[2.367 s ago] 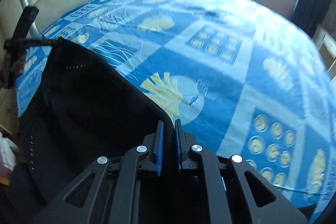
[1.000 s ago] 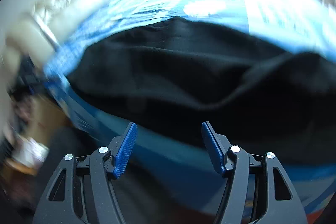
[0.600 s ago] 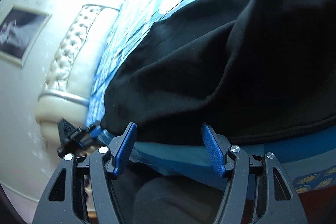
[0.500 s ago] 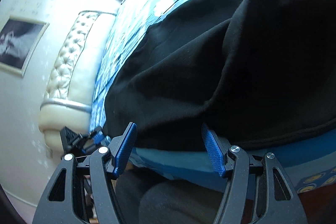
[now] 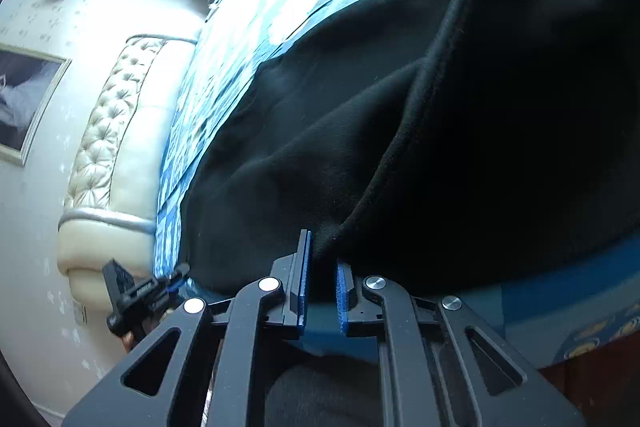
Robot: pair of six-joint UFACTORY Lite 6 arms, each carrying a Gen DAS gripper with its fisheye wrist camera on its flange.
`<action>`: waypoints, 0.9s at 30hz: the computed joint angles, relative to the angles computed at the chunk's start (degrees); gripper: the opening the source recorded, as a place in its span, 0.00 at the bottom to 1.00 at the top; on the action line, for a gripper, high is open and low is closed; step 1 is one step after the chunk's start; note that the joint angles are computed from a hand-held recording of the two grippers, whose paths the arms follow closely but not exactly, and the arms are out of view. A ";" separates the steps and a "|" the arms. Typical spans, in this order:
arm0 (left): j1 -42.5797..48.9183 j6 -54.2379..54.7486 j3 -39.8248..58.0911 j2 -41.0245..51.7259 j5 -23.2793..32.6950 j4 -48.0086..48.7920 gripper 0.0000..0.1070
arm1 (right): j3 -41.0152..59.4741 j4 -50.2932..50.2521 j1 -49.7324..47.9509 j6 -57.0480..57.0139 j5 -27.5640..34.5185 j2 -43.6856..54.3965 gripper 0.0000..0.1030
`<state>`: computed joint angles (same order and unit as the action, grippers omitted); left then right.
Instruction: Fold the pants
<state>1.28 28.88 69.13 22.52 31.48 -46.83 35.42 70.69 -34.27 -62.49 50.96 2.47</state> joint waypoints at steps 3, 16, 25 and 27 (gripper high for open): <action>0.34 1.92 -0.78 0.22 -0.90 -0.36 0.12 | -0.79 0.61 0.51 -1.97 -1.31 1.83 0.10; -5.19 -4.46 -8.44 -9.95 -7.95 13.37 0.23 | 0.64 -10.69 -2.32 4.44 -1.33 -7.12 0.35; -14.44 -7.34 -9.27 -17.86 -5.28 12.92 0.43 | 23.29 -16.48 -35.62 1.51 11.72 7.08 0.53; -18.07 -8.49 -7.22 -16.31 -5.48 12.67 0.44 | 35.29 -15.80 -42.02 2.58 10.00 15.60 0.53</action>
<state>-16.79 20.39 61.91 6.21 25.99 -34.16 70.71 54.89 -76.30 -59.90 60.97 18.06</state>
